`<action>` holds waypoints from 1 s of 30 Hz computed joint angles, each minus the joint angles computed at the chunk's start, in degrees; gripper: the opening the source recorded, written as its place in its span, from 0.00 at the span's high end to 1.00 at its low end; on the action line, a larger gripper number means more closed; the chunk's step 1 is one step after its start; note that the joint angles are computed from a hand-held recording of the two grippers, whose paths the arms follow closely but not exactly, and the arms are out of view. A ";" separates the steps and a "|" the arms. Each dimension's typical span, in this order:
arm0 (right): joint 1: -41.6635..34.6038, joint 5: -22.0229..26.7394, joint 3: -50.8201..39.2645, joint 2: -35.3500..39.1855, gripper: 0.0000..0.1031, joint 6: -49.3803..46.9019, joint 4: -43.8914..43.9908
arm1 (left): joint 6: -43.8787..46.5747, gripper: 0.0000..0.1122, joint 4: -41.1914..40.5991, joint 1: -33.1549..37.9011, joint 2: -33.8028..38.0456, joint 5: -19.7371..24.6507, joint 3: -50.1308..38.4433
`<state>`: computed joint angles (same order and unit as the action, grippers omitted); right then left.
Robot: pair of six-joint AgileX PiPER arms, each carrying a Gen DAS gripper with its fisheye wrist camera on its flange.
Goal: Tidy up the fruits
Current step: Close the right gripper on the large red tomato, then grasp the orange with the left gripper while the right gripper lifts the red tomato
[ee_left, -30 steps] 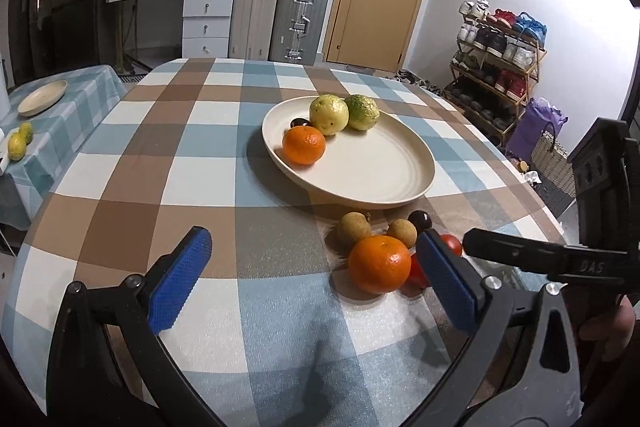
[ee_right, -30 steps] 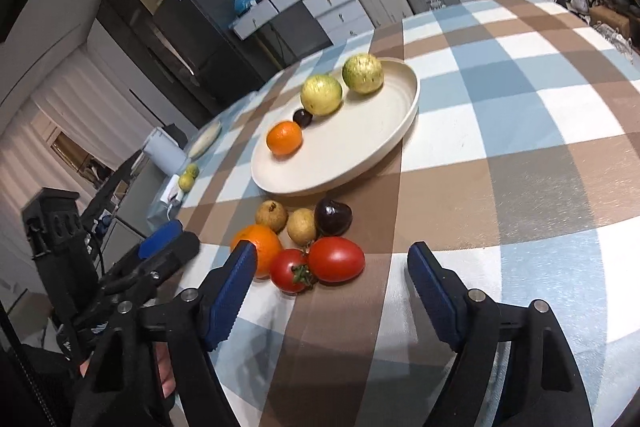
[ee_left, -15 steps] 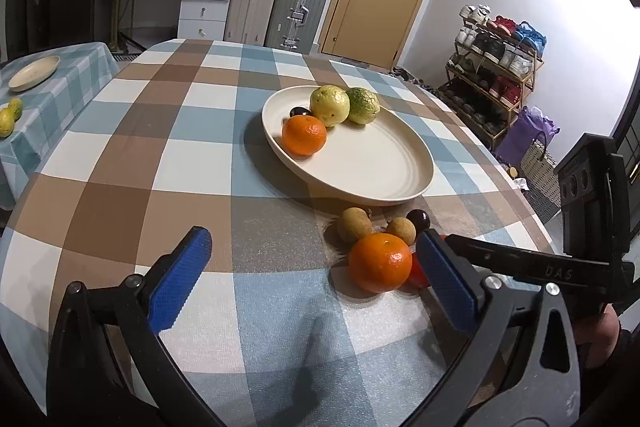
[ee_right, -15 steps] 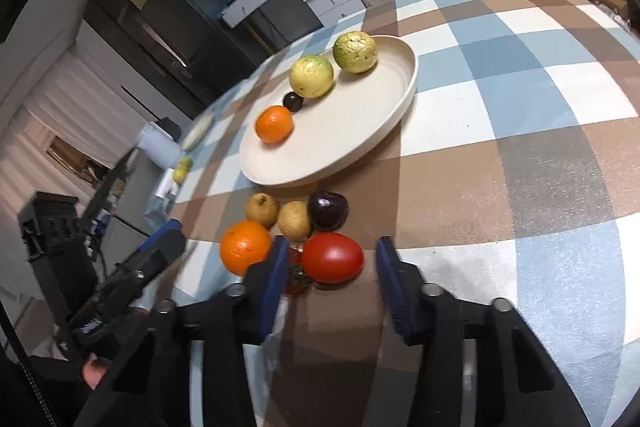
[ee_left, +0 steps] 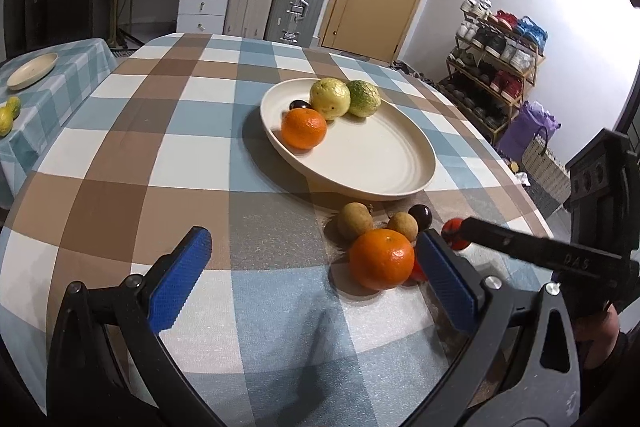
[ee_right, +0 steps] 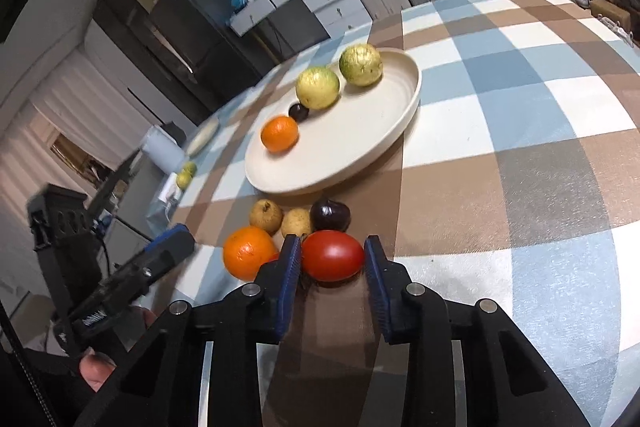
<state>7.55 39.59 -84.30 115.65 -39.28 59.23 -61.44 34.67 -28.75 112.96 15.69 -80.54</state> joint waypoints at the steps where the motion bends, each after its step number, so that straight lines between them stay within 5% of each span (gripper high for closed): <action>1: -0.36 -0.01 0.62 -0.37 0.68 -1.18 1.31 | 1.97 0.09 -1.51 -0.15 0.36 0.51 -0.65; 15: -4.97 3.76 3.78 -1.81 0.68 -11.07 11.63 | 34.68 0.16 -32.87 1.86 6.14 5.90 -10.74; 20: -6.14 5.69 3.86 -1.77 0.68 -12.69 12.80 | 40.34 0.29 -37.96 1.99 7.22 7.28 -12.88; 24: -6.51 7.00 3.48 -1.25 0.68 -13.50 13.68 | 47.40 0.57 -44.25 2.15 8.12 8.10 -13.88; 27: -6.75 8.30 3.05 -0.63 0.68 -14.05 14.22 | 52.29 0.65 -48.83 2.12 8.23 7.77 -13.53; 30: -7.04 8.90 3.13 -0.43 0.68 -14.83 15.24 | 48.38 0.66 -43.52 0.94 8.14 8.12 -13.83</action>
<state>0.51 48.49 -81.17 115.22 -54.11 74.48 -13.06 -8.84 -27.81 121.11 23.81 -94.37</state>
